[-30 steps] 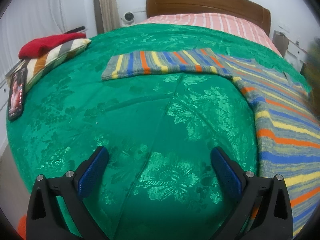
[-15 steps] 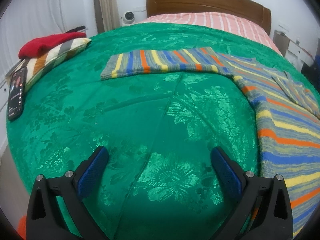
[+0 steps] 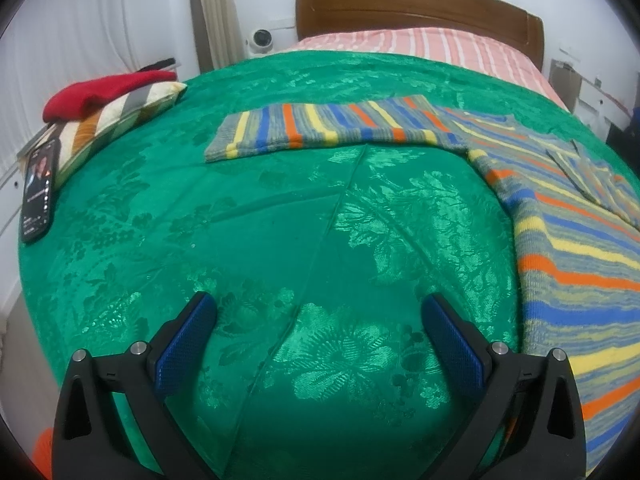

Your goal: Fold small clothes

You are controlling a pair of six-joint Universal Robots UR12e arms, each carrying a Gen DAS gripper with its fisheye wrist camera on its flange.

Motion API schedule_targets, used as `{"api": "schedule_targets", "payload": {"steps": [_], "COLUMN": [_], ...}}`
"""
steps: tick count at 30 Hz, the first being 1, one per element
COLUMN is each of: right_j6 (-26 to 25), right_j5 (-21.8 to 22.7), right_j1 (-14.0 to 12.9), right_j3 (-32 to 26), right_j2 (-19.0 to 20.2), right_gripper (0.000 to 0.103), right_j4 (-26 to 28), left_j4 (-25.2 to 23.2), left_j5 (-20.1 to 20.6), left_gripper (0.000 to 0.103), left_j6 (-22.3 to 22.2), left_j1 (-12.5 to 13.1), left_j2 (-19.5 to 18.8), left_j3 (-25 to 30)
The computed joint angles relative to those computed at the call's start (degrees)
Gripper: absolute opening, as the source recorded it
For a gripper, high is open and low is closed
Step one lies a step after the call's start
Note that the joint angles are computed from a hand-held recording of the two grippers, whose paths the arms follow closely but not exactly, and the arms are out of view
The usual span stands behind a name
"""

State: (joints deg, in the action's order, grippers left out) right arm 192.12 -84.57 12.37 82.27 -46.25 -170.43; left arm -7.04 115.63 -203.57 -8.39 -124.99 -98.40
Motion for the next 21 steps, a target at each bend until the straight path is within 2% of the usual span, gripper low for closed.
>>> {"api": "schedule_targets", "payload": {"steps": [7,21], "right_j6": [-3.0,-3.4], "right_j5": [-0.2,-0.7], "right_j1": [0.5,0.7], "right_j3": [0.0,0.1], "right_j2": [1.1,1.2], "right_gripper": [0.089,0.09], "right_j4": [-2.0,-2.7], "left_j4": [-0.1,-1.3], "left_j5": [0.4,0.5], "left_gripper": [0.103,0.103], "left_j6": [0.0,-0.4], "left_j1": [-0.1,0.0], "left_j2": [-0.1,0.0], "left_j3": [0.1,0.5]}}
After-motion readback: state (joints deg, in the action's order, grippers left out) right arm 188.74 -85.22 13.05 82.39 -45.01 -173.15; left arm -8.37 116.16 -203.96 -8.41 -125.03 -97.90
